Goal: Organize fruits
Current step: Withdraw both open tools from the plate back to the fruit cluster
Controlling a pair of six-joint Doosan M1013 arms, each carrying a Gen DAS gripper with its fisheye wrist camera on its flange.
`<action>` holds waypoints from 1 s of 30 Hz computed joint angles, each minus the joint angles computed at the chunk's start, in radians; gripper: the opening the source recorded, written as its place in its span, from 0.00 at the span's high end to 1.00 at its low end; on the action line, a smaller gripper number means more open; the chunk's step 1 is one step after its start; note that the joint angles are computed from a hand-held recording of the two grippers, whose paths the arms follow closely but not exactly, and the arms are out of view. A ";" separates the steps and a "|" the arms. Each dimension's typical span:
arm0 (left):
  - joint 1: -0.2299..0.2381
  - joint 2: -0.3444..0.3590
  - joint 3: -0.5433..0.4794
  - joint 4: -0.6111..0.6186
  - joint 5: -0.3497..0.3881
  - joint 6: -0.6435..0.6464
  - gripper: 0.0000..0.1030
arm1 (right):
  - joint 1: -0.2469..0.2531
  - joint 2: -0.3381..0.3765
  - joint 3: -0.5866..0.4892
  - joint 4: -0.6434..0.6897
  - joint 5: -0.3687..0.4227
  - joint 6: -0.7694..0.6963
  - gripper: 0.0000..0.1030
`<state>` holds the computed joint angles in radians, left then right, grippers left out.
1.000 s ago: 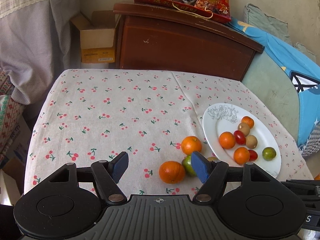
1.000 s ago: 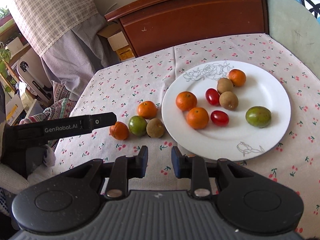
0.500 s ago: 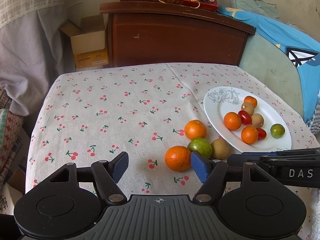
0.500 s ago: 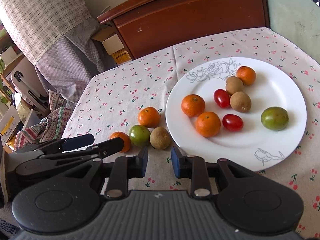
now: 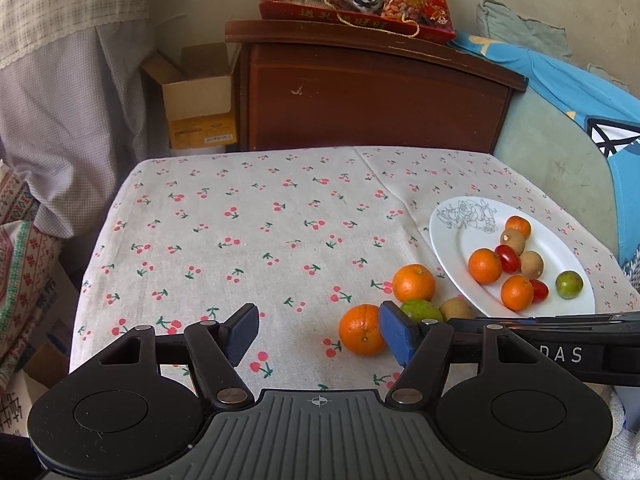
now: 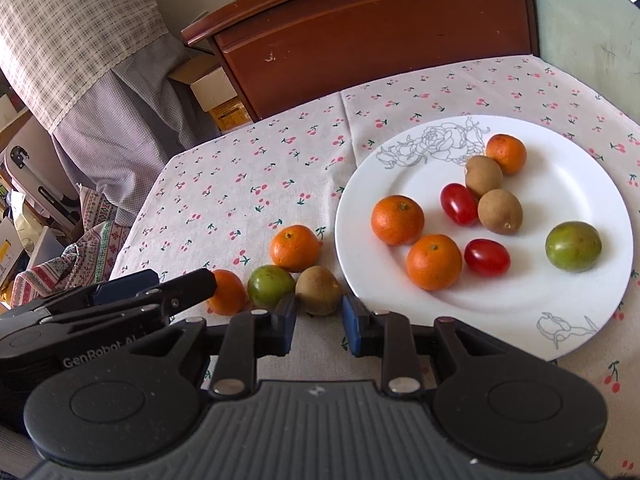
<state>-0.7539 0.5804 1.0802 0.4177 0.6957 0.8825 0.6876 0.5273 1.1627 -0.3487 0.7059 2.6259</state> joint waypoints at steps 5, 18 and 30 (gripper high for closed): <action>0.013 -0.006 0.006 -0.062 -0.004 0.029 0.36 | 0.004 0.013 -0.019 -0.024 0.010 0.001 0.73; 0.026 -0.019 0.015 -0.185 -0.023 0.182 0.38 | -0.002 0.012 -0.016 0.007 -0.009 -0.084 0.75; 0.000 0.006 0.008 -0.086 -0.023 0.260 0.39 | -0.005 0.011 -0.015 0.022 -0.010 -0.076 0.74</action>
<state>-0.7534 0.5866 1.0880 0.3320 0.6727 1.1429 0.6827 0.5379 1.1482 -0.3269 0.6964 2.5498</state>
